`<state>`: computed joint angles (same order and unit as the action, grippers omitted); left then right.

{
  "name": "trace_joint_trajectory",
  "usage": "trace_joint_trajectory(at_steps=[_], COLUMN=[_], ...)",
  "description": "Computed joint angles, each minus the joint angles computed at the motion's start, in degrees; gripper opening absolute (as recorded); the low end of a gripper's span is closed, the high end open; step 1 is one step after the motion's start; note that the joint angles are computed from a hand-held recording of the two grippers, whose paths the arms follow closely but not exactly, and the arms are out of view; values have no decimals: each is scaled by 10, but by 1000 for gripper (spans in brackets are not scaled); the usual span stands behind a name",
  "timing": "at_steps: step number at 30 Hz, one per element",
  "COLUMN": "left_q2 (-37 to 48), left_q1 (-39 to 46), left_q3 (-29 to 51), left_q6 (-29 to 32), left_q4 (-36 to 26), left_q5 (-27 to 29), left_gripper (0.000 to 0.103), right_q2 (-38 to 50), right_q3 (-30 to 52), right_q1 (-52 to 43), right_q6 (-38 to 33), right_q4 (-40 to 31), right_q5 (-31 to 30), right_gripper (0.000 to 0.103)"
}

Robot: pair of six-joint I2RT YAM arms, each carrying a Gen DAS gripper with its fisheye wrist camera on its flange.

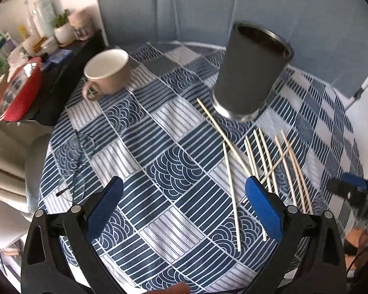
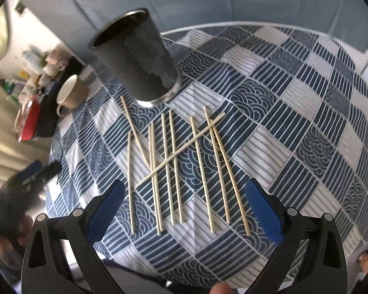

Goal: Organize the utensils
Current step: 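Lower the right tool and grasp a wooden chopstick while the left tool grasps another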

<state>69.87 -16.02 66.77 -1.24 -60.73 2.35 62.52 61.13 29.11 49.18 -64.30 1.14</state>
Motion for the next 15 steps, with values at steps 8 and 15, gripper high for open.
trace_joint_trajectory(at_steps=[8,15], left_q2=[60,111], left_q1=[-12,-32], left_q3=[-37,-54], left_q6=[19,29], left_q4=[69,124], left_q5=[-7,-7], left_gripper=[97,97], right_q2=[61,115], right_q3=[-54,-85], right_q1=[-60,-119], right_q6=[-25,-18], right_q4=[107,184], right_q5=[-63,-103], right_gripper=[68,40])
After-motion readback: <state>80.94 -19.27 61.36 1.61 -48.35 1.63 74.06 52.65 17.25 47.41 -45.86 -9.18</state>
